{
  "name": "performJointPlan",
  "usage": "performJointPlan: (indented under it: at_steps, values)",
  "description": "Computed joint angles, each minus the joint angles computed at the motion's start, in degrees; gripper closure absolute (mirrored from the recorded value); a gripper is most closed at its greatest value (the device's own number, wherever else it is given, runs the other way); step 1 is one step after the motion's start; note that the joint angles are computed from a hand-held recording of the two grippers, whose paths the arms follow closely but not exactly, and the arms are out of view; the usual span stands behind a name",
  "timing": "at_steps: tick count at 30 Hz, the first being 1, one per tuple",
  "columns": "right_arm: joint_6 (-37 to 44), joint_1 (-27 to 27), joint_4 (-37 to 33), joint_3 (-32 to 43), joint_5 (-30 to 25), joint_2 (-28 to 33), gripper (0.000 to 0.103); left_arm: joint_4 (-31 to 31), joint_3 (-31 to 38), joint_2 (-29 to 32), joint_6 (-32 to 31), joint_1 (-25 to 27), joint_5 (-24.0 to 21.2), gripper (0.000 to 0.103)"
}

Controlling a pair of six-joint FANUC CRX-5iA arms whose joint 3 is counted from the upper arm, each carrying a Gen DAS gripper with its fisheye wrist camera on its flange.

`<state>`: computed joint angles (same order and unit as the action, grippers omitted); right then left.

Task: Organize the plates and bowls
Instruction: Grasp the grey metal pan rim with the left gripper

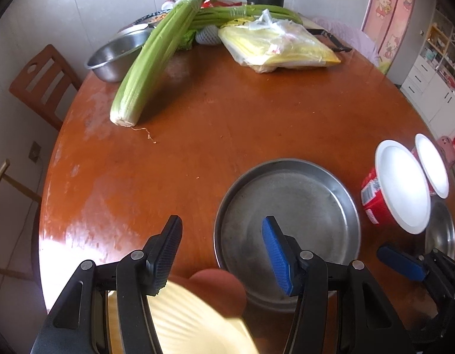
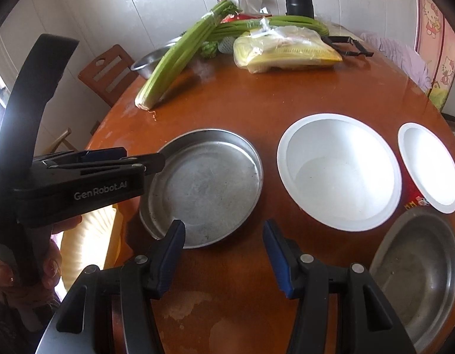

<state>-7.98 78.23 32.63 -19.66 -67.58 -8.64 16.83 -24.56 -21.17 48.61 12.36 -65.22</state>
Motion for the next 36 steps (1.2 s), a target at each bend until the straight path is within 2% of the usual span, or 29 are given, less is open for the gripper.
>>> performJointPlan:
  at_steps: [17, 23, 25, 36]
  values:
    - [3.7, -3.5, -3.0, 1.3, 1.9, 2.5, 0.049, -0.3, 0.6, 4.0, 0.6, -1.5, 1.0, 0.045]
    - [4.5, -4.1, -3.4, 1.5, 2.3, 3.3, 0.050, 0.9, 0.7, 5.4, -0.6, -1.2, -0.9, 0.055]
    - [5.1, -4.2, -3.3, 1.7, 2.4, 3.6, 0.050, 1.6, 0.7, 6.0, -1.1, -1.2, -1.5, 0.064]
    - [4.6, -3.5, -1.4, 1.6, 1.5, 3.5, 0.051, 4.7, -0.8, 3.2, -3.4, -0.6, 0.2, 0.066]
